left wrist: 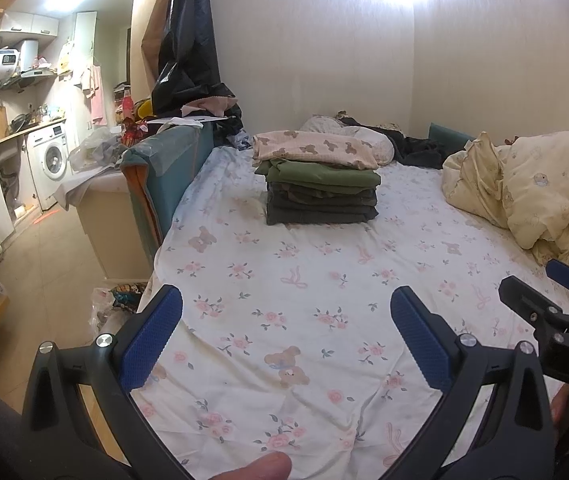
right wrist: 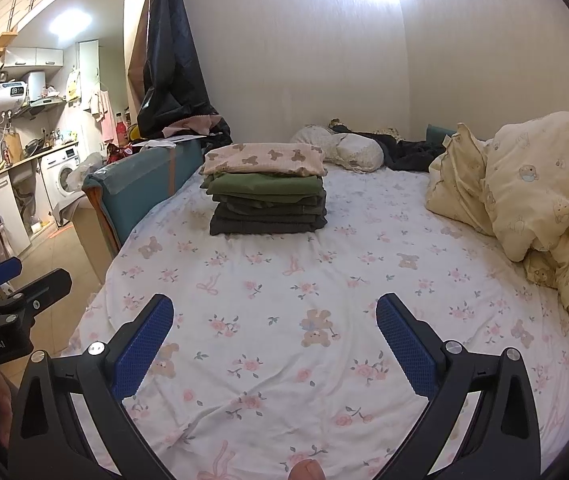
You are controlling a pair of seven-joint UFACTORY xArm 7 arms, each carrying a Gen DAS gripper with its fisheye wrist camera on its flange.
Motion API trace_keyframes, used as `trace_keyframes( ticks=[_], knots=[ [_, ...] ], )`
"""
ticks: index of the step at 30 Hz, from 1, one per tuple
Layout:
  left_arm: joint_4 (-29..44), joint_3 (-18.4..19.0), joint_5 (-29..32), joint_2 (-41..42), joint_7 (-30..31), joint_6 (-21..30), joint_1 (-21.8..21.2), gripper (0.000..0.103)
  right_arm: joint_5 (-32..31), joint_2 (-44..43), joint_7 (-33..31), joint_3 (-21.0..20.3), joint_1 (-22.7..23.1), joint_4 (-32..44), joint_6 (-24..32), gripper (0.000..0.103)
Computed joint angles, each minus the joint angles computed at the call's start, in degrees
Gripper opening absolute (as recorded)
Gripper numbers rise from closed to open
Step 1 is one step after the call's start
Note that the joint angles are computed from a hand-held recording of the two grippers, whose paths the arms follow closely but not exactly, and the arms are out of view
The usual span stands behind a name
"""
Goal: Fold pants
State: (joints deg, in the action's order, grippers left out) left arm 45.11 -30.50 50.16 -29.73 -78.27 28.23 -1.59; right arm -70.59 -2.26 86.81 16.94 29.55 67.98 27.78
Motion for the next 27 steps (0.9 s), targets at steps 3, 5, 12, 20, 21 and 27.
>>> trace_keyframes(
  ticks=[3, 5, 12, 20, 21, 27],
  knots=[
    [0.09, 0.18, -0.11, 0.13, 0.35, 0.04, -0.29, 0.103, -0.16, -0.09, 0.19, -0.01, -0.02, -0.04, -0.05, 0.103],
    [0.16, 0.22, -0.16, 0.2, 0.34, 0.04, -0.38, 0.103, -0.19, 0.0, -0.01, -0.05, -0.07, 0.03, -0.12, 0.103],
    [0.32, 0.13, -0.15, 0.21, -0.23, 0.51, -0.38, 0.103, 0.56, 0.02, -0.54, 0.0, 0.07, -0.03, 0.25, 0.103],
    [0.33, 0.4, -0.06, 0.35, -0.27, 0.64, -0.75, 0.103, 1.08, 0.14, -0.65, -0.16, -0.02, 0.01, 0.07, 0.103],
    [0.33, 0.42, -0.05, 0.36, -0.28, 0.64, -0.77, 0.103, 1.12, 0.15, -0.65, -0.16, -0.02, -0.01, 0.05, 0.103],
    [0.07, 0.44, -0.12, 0.22, -0.4, 0.93, -0.95, 0.103, 1.04, 0.09, -0.6, -0.11, 0.01, -0.01, 0.11, 0.103]
  ],
)
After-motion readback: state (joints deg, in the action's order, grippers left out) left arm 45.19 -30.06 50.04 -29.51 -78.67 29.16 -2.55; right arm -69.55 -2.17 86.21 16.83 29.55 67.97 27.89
